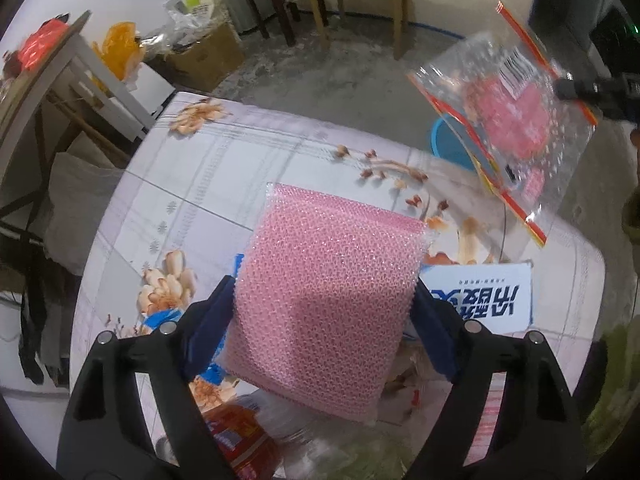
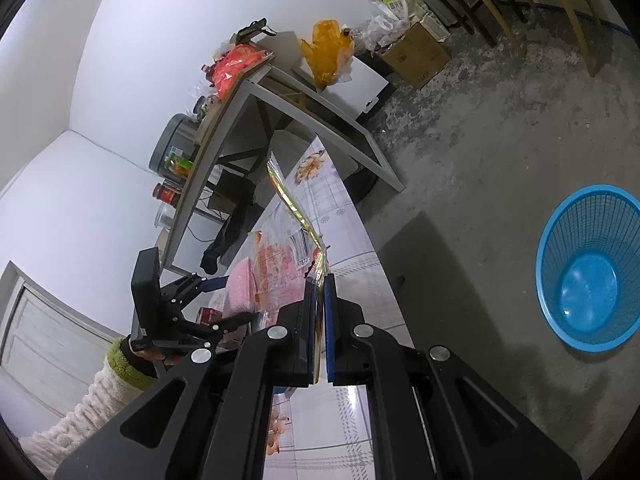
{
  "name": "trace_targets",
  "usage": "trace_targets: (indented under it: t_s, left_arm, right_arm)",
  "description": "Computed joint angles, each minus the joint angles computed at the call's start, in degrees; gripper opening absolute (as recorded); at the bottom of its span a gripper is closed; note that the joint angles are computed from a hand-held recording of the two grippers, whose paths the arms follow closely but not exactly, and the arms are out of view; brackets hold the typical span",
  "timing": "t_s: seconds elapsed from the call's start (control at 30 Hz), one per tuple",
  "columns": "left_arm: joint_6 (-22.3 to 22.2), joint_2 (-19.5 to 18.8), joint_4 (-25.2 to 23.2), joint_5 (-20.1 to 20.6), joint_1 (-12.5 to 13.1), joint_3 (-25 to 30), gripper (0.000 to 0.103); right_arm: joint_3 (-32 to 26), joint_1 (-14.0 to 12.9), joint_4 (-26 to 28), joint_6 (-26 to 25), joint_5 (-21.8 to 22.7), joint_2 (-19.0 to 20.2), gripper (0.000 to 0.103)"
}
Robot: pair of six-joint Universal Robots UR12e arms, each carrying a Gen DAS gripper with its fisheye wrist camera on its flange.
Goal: Collect trash
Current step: 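Lift the zip bag with the right gripper while the left gripper grasps the pink sponge, then carry the pink sponge and zip bag over the blue wastebasket and release both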
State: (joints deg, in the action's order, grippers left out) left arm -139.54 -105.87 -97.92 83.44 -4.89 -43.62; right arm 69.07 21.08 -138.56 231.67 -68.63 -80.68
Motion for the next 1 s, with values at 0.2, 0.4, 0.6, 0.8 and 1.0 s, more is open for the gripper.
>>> trace_targets:
  t_s: [0.2,0.4,0.6,0.8,1.0]
  left_arm:
    - [-6.52,-1.55,-1.99,-4.88,-0.16,5.57,0.080]
    - [-11.76,-4.77,-4.66,-11.03,-4.51,12.01,0.080]
    - [-16.18,-12.76,-11.92,-11.37,-12.46,22.01,0.081]
    - [-21.34,-20.01,-17.49,-7.90,-19.12,26.92,0.081]
    - [-28.06,-24.23,-16.98,-6.50,-21.55,27.84,0.090]
  right_arm:
    - [2.72,-0.24,-2.07,1.68,-3.76,-2.44,0.004]
    - [9.69,-1.26,-1.04,7.48,-10.71,-8.11,0.004]
    - [16.89,-2.99,2.25,15.49,-15.88,-13.82,0.004]
    - [22.90,-5.08,4.06,21.81,-17.27,-16.64,0.004]
    - [28.26,-7.16,-2.20,28.28,-17.03,-16.01,0.032]
